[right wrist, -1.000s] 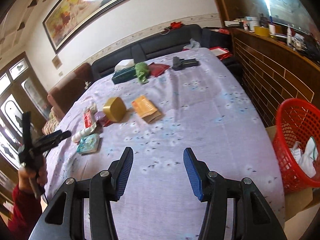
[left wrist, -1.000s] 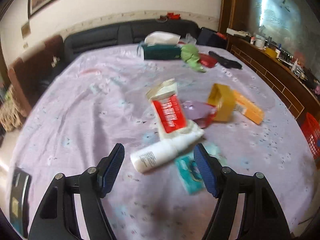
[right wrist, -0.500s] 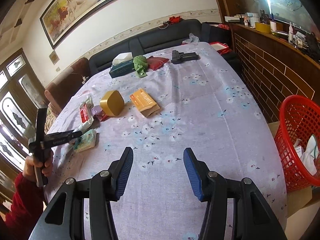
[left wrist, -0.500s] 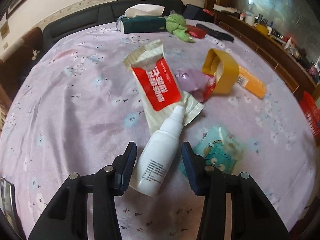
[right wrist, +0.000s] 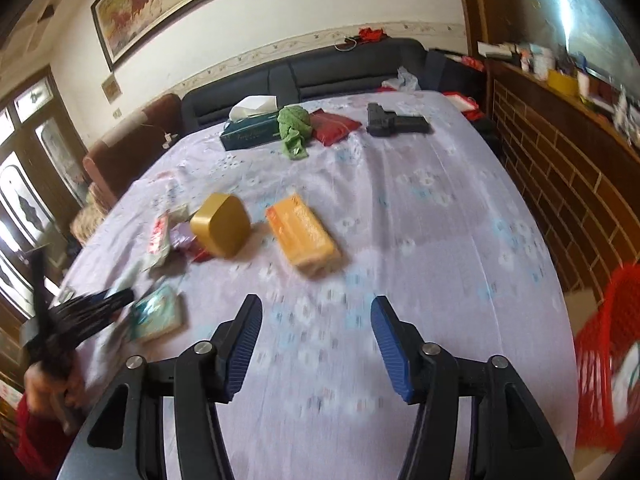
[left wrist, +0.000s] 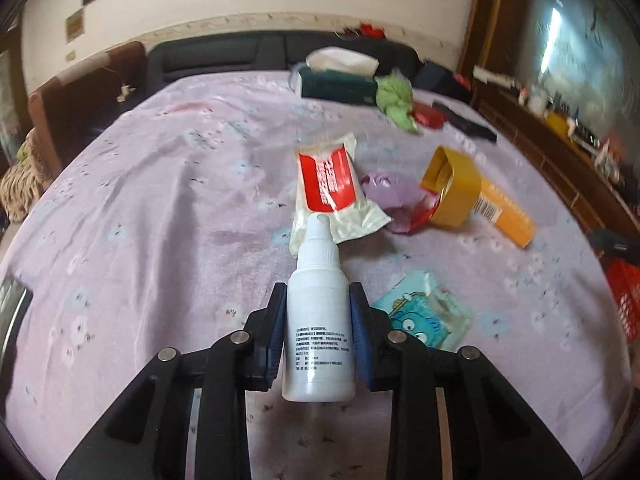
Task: Collect trash
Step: 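Grasp the white spray bottle with the left tool while the right tool grasps the orange medicine box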
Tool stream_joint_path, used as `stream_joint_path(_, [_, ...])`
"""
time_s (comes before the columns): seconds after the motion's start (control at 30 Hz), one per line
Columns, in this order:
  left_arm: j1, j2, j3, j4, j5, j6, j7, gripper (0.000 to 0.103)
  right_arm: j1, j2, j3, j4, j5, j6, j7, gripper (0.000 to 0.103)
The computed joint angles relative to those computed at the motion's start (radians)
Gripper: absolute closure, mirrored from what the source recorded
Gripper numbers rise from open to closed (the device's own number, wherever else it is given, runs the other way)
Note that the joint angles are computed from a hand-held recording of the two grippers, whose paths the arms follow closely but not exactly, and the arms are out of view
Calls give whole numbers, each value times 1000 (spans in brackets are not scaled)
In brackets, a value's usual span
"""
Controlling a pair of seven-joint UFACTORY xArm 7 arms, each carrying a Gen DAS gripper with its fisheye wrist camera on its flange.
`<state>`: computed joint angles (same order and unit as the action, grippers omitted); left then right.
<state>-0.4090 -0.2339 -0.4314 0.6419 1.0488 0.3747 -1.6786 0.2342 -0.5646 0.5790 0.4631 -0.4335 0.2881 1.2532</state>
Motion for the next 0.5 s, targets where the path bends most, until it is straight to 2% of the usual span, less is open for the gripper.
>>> stream_joint_path(0.13, [19,-25,-18,-14,65,-21,-112,74,-175,212,85,147,-173,-31,9,37])
stream_joint_path(0.23, [29,-40,-26,-18,109,-22,-166,74,-257,378,142,277,-364,41,66,36])
stream_joint_path(0.37, [48,-47,-19,-25,171,-74,-228,74,-227,528,132,386,-456,162,44,36])
stream_joint_path(0.5, [56,-48,-18,-25,210,-96,-265,74,-168,591,94,427,-472,208,34,39])
